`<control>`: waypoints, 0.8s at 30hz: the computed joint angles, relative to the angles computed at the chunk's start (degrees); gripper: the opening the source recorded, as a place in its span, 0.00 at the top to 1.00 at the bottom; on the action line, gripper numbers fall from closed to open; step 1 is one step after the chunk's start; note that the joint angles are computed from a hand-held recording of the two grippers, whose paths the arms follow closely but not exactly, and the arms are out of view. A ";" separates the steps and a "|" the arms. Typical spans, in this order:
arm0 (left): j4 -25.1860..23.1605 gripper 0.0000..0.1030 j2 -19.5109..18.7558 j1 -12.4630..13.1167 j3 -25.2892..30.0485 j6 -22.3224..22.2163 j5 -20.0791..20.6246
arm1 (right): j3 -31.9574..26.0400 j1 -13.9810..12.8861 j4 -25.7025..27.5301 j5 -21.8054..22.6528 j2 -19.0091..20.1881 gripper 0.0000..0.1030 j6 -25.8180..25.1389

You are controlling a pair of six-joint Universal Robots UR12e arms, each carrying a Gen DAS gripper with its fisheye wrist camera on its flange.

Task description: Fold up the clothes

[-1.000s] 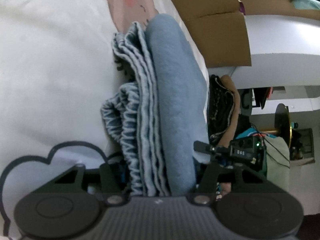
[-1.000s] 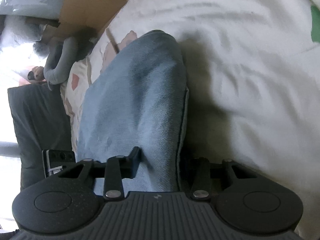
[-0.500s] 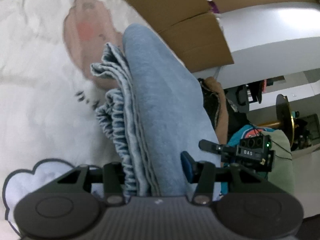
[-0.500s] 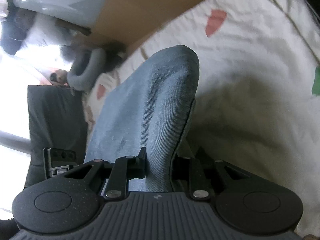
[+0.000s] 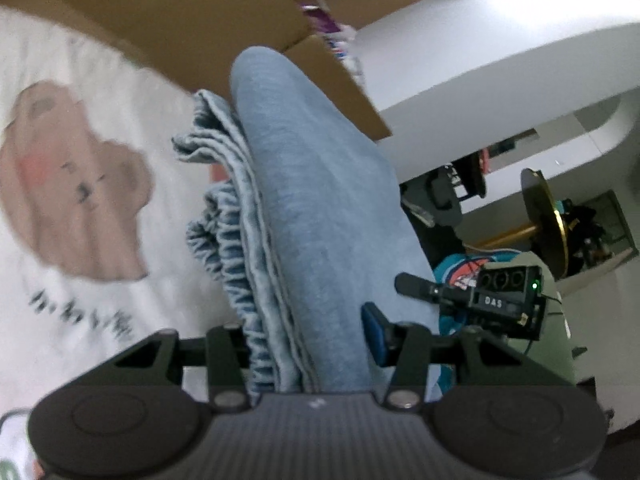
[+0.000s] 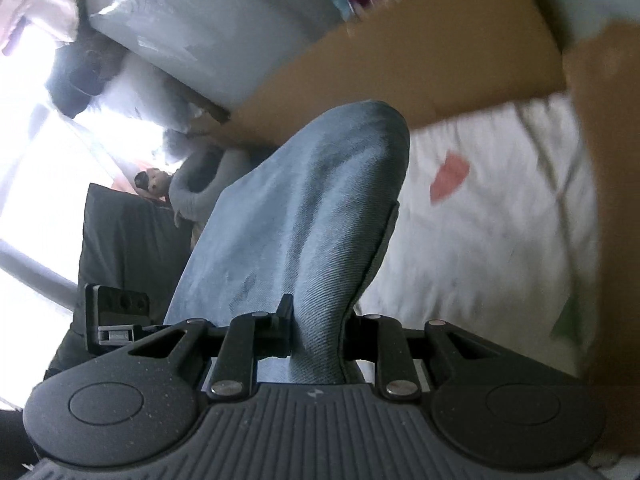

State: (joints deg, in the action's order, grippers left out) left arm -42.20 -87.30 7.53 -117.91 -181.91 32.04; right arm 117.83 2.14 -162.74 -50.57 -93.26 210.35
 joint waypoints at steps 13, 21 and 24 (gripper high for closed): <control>5.06 0.51 -6.83 -8.01 7.69 -2.79 -0.10 | -3.04 -5.59 11.51 -7.90 -5.94 0.78 -3.73; 11.37 0.51 -10.36 -12.18 10.39 -8.32 0.04 | -3.54 -8.89 15.73 -9.64 -7.89 0.78 -8.02; 14.58 0.51 -11.85 -13.64 11.61 -11.48 0.29 | -3.47 -10.22 16.71 -10.31 -8.89 0.78 -9.69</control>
